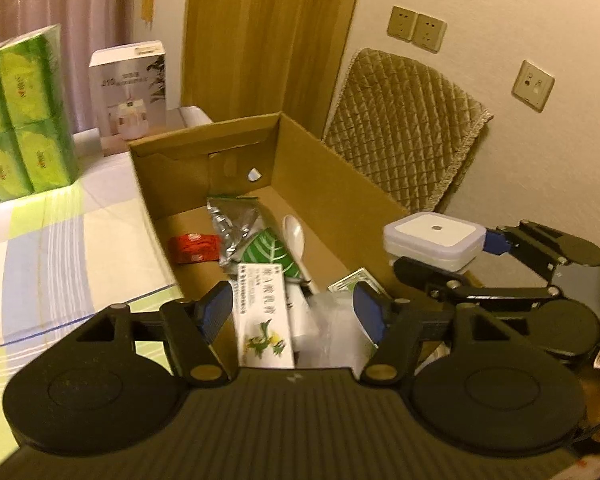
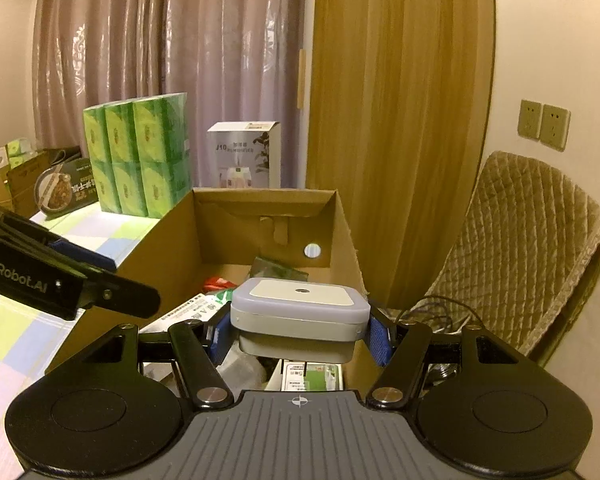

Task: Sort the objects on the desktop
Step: 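Open the left tool to drop the floss box while the right drops the container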

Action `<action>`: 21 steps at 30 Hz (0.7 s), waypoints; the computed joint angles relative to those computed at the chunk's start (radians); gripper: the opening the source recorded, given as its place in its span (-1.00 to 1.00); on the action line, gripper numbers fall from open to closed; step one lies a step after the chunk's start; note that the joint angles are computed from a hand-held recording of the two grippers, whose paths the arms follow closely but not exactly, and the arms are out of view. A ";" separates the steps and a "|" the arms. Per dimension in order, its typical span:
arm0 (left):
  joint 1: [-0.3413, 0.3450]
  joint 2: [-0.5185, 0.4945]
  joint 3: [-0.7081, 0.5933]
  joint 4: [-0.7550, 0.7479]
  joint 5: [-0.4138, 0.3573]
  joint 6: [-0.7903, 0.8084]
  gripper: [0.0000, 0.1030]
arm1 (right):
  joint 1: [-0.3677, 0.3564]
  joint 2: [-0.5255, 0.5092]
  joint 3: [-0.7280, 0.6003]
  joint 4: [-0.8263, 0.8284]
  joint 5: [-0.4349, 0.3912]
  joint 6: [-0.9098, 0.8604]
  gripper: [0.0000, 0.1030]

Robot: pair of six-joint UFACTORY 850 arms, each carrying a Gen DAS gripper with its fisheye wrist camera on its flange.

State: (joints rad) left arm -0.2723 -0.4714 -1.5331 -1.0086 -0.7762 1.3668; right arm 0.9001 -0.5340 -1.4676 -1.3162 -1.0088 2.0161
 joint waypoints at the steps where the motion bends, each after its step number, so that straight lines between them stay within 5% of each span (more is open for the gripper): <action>1: 0.004 -0.001 -0.002 0.005 0.002 -0.007 0.20 | -0.001 -0.002 -0.003 0.001 0.003 0.000 0.21; 9: 0.029 0.009 0.018 0.002 0.021 0.000 0.30 | -0.011 0.005 0.004 -0.054 0.075 0.047 0.24; 21: 0.056 0.051 0.077 -0.029 0.019 0.072 0.46 | 0.031 0.005 -0.004 0.001 0.000 0.044 0.52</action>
State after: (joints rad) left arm -0.2158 -0.4206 -1.4565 -1.0381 -0.7575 1.4392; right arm 0.9315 -0.5286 -1.4721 -1.3151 -1.0085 2.0605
